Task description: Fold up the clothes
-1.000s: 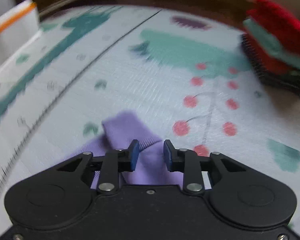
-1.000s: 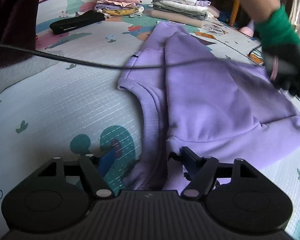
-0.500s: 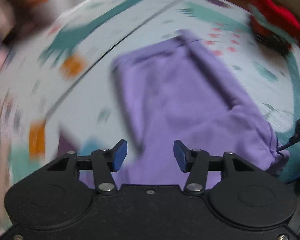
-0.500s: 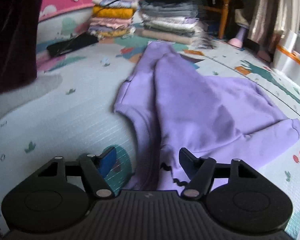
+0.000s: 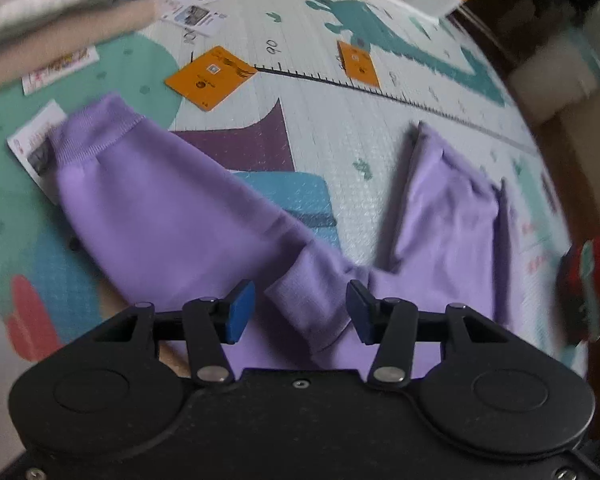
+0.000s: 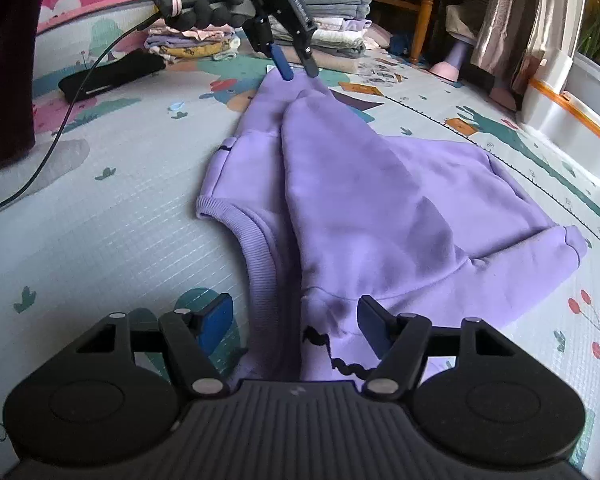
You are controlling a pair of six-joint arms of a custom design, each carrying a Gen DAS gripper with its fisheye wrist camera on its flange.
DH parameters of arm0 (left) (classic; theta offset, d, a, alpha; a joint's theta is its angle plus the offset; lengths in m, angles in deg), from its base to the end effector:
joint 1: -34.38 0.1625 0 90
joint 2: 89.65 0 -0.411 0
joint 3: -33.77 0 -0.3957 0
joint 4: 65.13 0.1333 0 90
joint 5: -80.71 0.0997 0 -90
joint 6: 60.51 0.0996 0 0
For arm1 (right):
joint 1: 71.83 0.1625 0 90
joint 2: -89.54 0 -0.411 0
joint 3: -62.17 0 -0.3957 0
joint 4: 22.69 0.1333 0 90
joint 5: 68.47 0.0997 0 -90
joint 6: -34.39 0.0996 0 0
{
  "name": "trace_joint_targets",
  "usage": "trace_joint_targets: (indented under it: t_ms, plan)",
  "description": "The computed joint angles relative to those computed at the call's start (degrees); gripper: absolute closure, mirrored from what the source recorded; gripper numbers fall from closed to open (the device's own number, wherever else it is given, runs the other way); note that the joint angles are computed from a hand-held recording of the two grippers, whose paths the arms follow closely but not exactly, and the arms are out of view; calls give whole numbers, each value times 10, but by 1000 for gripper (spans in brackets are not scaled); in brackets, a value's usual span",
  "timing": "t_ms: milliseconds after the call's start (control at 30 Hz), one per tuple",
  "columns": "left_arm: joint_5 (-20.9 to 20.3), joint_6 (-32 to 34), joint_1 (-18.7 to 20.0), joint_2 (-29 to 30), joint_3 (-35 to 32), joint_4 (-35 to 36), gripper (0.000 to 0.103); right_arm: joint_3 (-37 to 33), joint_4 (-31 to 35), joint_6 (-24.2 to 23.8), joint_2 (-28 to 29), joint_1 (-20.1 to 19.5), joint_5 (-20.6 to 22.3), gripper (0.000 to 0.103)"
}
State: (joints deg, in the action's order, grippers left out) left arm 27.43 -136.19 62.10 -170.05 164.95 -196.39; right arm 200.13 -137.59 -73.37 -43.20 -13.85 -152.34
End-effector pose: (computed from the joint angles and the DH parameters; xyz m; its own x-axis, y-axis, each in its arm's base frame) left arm -0.2678 -0.3586 0.1660 -0.9165 -0.2576 -0.3061 -0.0605 0.8456 -0.5304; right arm -0.0065 -0.2818 0.3687 -0.2125 -0.9118 0.3514 -0.9733 0.2295 0.0070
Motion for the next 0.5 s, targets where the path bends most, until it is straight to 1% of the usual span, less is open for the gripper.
trace_joint_targets:
  t_ms: [100, 133, 200, 300, 333, 367, 400, 433, 467, 500]
  plan:
    - [-15, -22, 3, -3, 16, -34, 58, 12, -21, 0, -4, 1, -2, 36]
    - [-23, -24, 3, -1, 18, -38, 62, 14, -27, 3, -2, 3, -5, 36]
    - [-37, -28, 5, 5, 22, -49, 62, 17, -40, 11, 4, 7, -15, 36]
    - [-42, -41, 8, 12, 35, -88, 63, 20, -50, 17, 8, 8, -29, 36]
    - [-44, -43, 9, 15, 39, -99, 64, 21, -52, 18, 9, 7, -33, 35]
    - [-46, -38, 13, 21, 37, -103, 68, 23, -55, 19, 11, 6, -36, 35]
    - [-46, -35, 14, 26, 36, -101, 68, 24, -55, 19, 10, 6, -36, 35]
    - [-46, -32, 16, 31, 34, -99, 72, 23, -54, 19, 11, 5, -38, 35]
    - [-42, -34, 16, 34, 34, -98, 80, 23, -52, 20, 11, 5, -38, 35]
    - [-39, -36, 15, 38, 34, -96, 83, 22, -51, 20, 12, 4, -38, 35]
